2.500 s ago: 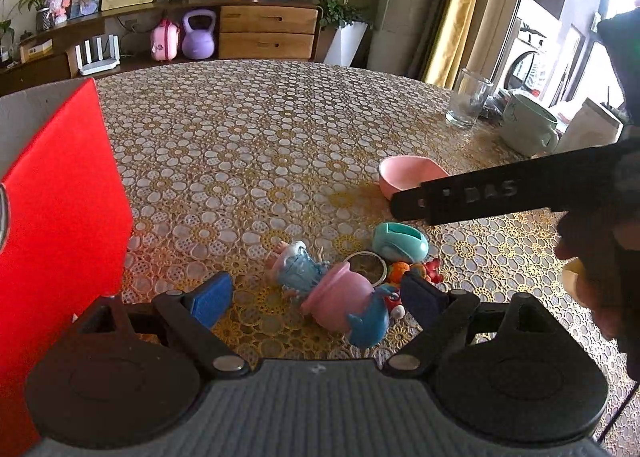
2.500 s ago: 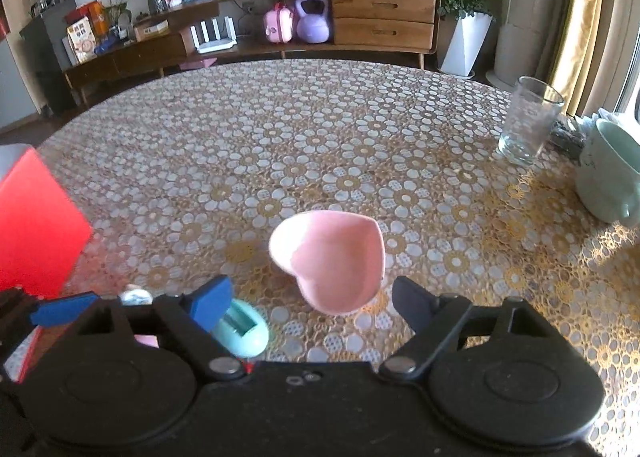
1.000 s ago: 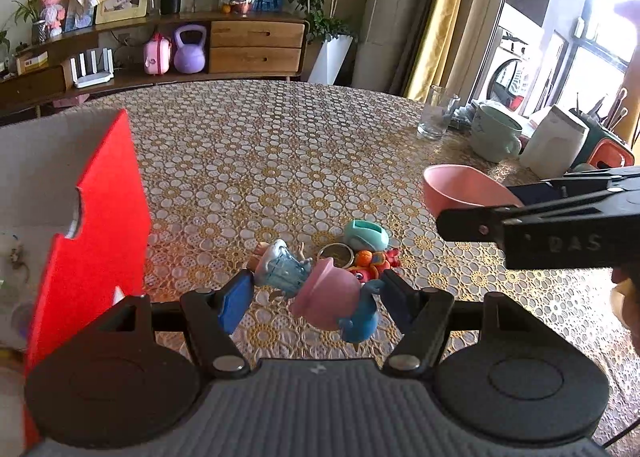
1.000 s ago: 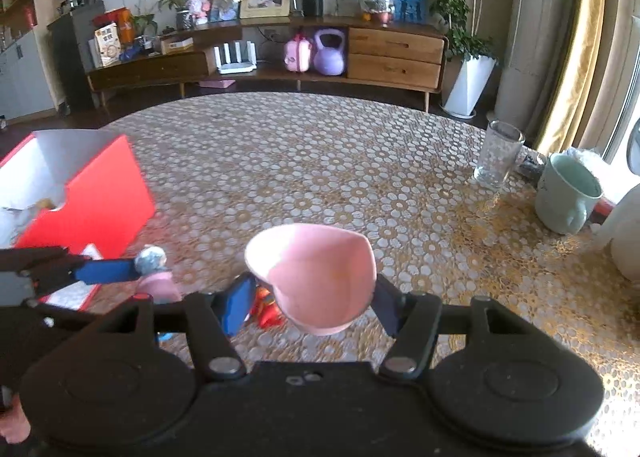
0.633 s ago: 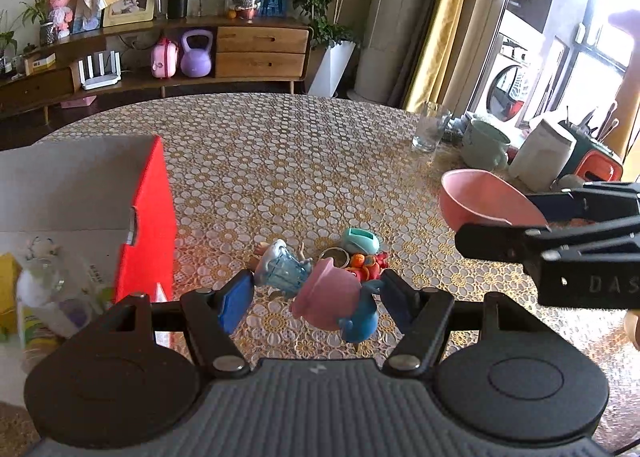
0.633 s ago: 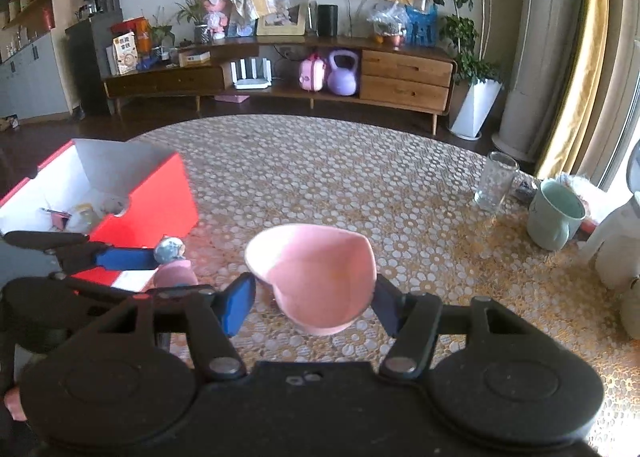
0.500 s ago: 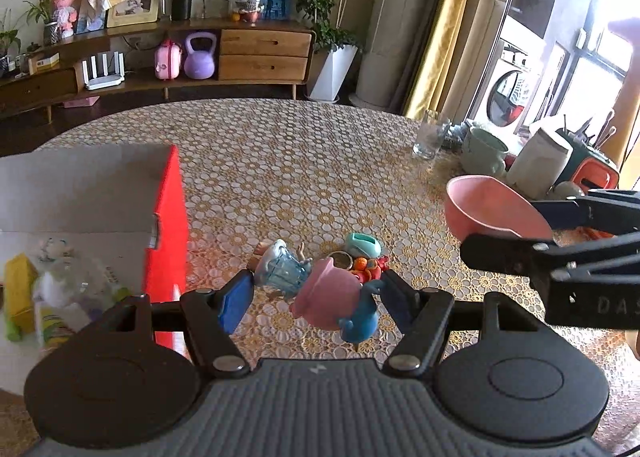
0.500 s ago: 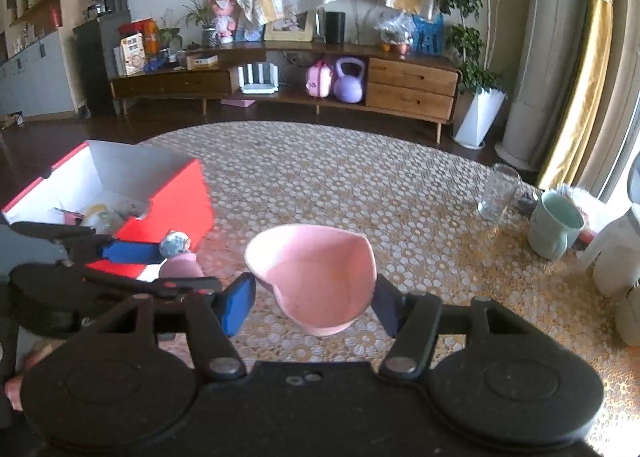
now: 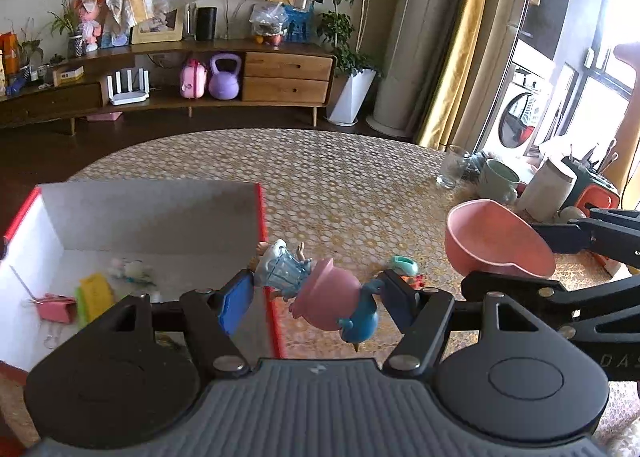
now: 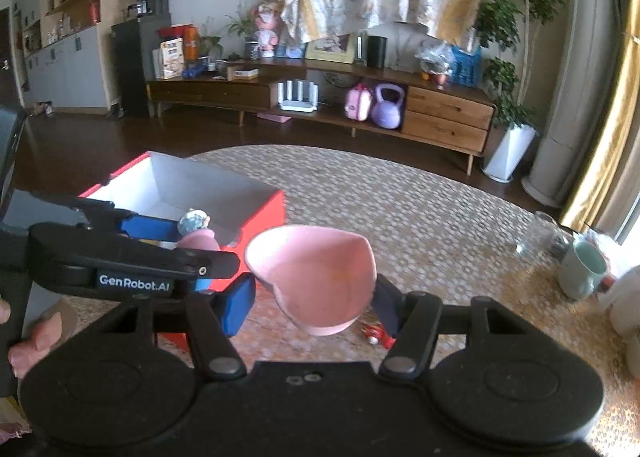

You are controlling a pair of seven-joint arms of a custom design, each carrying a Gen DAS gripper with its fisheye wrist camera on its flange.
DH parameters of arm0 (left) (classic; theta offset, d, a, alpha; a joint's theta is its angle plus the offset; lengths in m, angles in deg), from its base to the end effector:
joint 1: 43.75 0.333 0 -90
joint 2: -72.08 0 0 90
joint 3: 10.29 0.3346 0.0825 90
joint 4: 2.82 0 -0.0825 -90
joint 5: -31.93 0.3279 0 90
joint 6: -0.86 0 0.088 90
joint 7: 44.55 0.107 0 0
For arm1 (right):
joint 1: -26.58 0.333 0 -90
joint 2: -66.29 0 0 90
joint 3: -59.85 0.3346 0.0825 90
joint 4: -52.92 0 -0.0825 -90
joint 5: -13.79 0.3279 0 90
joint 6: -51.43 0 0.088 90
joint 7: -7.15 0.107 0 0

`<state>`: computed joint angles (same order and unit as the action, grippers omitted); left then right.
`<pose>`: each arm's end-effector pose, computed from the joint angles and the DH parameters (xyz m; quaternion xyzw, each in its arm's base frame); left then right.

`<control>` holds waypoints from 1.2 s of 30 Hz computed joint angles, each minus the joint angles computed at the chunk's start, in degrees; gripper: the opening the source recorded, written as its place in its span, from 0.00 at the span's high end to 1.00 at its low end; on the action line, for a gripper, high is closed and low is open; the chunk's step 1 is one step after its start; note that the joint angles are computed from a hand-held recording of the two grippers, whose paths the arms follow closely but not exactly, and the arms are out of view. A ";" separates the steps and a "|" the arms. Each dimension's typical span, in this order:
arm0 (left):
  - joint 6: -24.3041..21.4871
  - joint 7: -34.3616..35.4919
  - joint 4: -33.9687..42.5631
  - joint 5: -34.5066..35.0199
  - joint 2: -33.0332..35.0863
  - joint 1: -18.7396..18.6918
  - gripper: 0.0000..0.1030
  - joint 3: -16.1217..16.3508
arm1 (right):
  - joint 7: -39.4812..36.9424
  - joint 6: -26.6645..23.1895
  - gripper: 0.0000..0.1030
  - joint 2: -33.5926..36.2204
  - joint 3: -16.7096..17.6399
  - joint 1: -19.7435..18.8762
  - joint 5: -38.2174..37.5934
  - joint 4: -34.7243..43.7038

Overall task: Organize rigid objects
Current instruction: 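Lift and carry the toy and pink bowl with both tools over the red box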

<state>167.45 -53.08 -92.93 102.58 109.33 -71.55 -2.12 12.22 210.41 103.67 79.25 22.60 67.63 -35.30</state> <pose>0.6213 -0.3058 0.3548 -0.6939 0.5761 -0.3359 0.2718 0.6987 0.0972 0.3809 -0.8379 0.3320 -0.1749 0.3963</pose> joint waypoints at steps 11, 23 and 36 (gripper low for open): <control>0.43 -6.11 -9.68 8.13 -7.77 5.40 0.33 -0.87 | -0.44 1.50 0.40 -0.52 1.43 4.26 -0.76 -1.18; -1.58 0.83 -13.56 4.96 -9.32 14.39 0.33 -4.69 | 6.57 4.10 0.40 2.82 1.65 9.18 -9.14 0.74; -0.99 18.68 -7.34 -13.27 -1.42 17.83 0.33 -3.70 | 26.50 1.42 0.40 16.71 -4.62 18.73 -27.68 20.00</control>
